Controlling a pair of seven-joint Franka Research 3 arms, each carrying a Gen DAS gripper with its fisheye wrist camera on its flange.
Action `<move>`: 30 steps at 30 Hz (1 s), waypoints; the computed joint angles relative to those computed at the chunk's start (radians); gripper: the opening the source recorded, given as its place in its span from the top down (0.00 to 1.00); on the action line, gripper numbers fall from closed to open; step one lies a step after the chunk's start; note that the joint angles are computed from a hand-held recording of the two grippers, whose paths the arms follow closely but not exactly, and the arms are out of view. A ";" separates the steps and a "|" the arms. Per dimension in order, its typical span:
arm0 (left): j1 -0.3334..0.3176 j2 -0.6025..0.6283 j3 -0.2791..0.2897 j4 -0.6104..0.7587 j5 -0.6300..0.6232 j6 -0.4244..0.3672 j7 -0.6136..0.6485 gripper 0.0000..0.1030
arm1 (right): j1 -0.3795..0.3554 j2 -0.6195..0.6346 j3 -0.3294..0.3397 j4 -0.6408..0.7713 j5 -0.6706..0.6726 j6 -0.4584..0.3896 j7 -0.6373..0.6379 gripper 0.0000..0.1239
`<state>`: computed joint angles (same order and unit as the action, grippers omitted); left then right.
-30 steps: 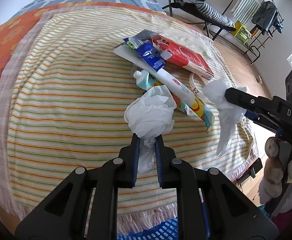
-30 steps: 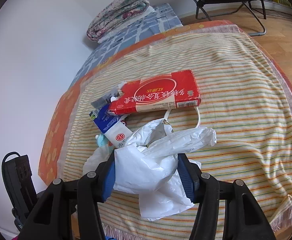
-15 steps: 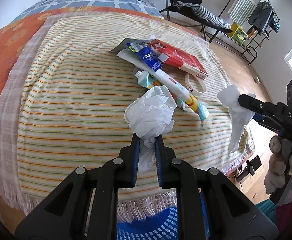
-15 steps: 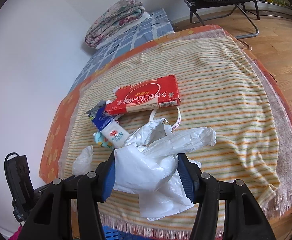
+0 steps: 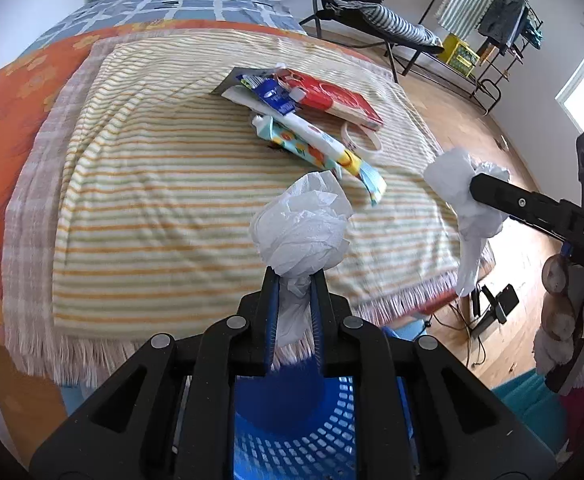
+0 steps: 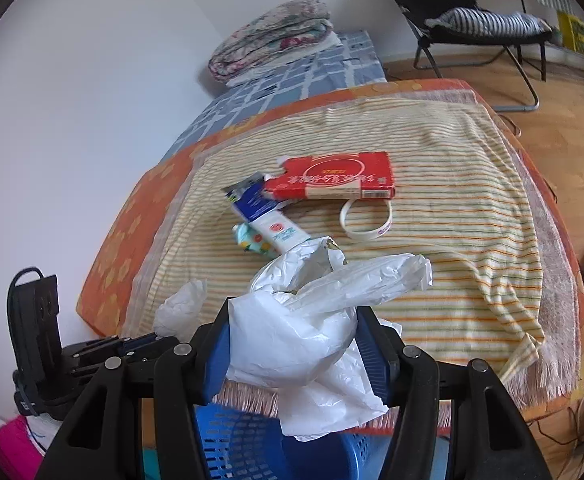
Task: Collect trash
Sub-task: 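Carry the tissue and bag to the blue basket with both tools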
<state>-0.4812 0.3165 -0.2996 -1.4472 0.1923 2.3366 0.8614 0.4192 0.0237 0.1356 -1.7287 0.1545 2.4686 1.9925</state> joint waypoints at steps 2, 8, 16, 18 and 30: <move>0.000 -0.026 -0.004 -0.032 -0.002 0.004 0.000 0.87 | 0.008 -0.016 0.007 -0.013 -0.027 -0.001 0.005 0.52; 0.000 -0.088 -0.017 -0.113 -0.014 0.020 -0.010 0.87 | 0.027 -0.043 0.025 -0.043 -0.052 -0.017 0.006 0.51; -0.006 -0.157 -0.035 -0.220 -0.030 0.030 -0.011 0.87 | 0.048 -0.085 0.046 -0.105 -0.064 -0.032 0.004 0.51; -0.007 -0.171 -0.038 -0.242 -0.038 0.033 -0.013 0.87 | 0.053 -0.097 0.051 -0.124 -0.055 -0.032 0.001 0.51; -0.012 -0.237 -0.051 -0.348 -0.068 0.035 -0.027 0.87 | 0.076 -0.140 0.078 -0.210 -0.058 -0.040 0.022 0.50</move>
